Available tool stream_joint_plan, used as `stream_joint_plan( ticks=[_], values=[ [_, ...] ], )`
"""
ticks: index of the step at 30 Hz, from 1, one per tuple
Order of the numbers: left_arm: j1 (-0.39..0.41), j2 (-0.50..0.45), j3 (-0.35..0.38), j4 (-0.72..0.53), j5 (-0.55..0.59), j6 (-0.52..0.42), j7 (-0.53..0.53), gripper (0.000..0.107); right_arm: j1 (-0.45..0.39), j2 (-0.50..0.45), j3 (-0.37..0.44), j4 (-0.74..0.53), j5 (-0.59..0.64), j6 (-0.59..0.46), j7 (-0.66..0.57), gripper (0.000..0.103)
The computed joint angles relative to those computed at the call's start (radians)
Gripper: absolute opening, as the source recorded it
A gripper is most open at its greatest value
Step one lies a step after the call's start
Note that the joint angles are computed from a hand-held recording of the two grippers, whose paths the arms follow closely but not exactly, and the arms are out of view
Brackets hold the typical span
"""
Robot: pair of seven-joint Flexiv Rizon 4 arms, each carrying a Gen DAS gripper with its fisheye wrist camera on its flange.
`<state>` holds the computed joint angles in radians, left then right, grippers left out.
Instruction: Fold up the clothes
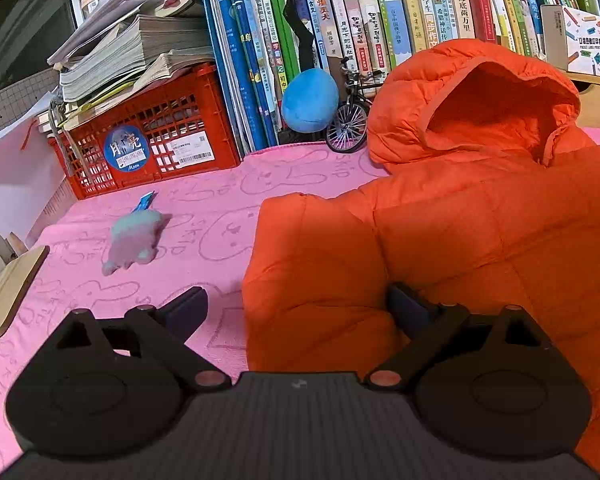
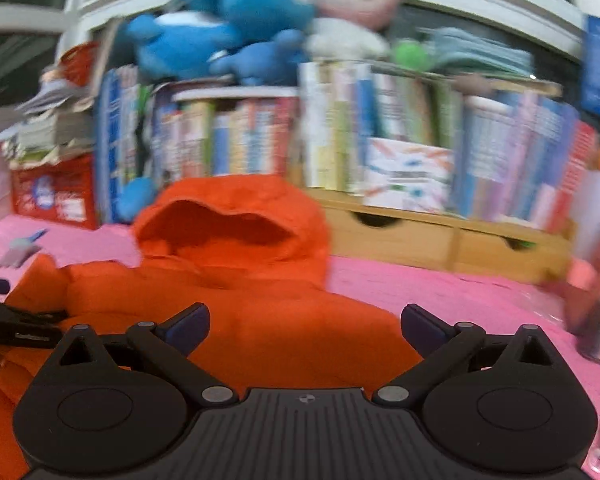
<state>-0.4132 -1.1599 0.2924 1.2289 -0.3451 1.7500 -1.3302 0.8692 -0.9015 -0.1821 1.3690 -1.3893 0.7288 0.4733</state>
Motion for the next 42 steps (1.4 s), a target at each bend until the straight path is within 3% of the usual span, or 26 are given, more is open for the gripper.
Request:
stream_joint_plan(
  ticks=[5,9,13,15,19,24,26,32,35,42],
  values=[
    [0.009,0.003,-0.015,-0.001,0.005,-0.003,-0.001,0.099,-0.026,-0.082,0.014,-0.103,0.142,0.014,-0.100,0.103],
    [0.013,0.003,-0.020,-0.003,0.007,-0.003,-0.008,0.100,-0.058,-0.068,-0.003,-0.035,0.184,0.148,0.003,0.103],
    [0.025,0.046,-0.054,0.067,-0.008,0.029,-0.009,0.097,0.013,-0.043,-0.018,-0.031,0.199,0.052,-0.081,0.102],
    [0.085,0.120,-0.159,0.165,0.050,0.076,0.000,0.096,0.048,0.006,-0.031,0.034,0.126,0.045,-0.050,0.103],
    [0.314,0.275,-0.461,0.412,0.276,0.182,0.054,0.098,0.065,0.098,0.025,0.138,0.056,-0.007,-0.024,0.103],
    [0.640,0.394,-0.788,0.676,0.536,0.162,0.056,0.099,0.083,0.202,0.106,0.281,-0.023,-0.073,0.203,0.103],
    [0.725,0.420,-0.869,0.755,0.565,0.146,0.074,0.099,0.093,0.220,0.146,0.309,-0.010,-0.126,0.279,0.103],
    [0.804,0.536,-0.902,0.966,0.576,0.169,0.043,0.101,0.129,0.250,0.239,0.370,0.005,-0.184,0.441,0.103],
    [0.864,0.561,-0.943,1.037,0.600,0.162,0.017,0.101,0.156,0.255,0.270,0.386,-0.009,-0.179,0.461,0.103],
    [0.917,0.619,-0.980,1.142,0.649,0.172,0.017,0.103,0.240,0.213,0.320,0.315,0.147,-0.233,0.320,0.103]
  ],
)
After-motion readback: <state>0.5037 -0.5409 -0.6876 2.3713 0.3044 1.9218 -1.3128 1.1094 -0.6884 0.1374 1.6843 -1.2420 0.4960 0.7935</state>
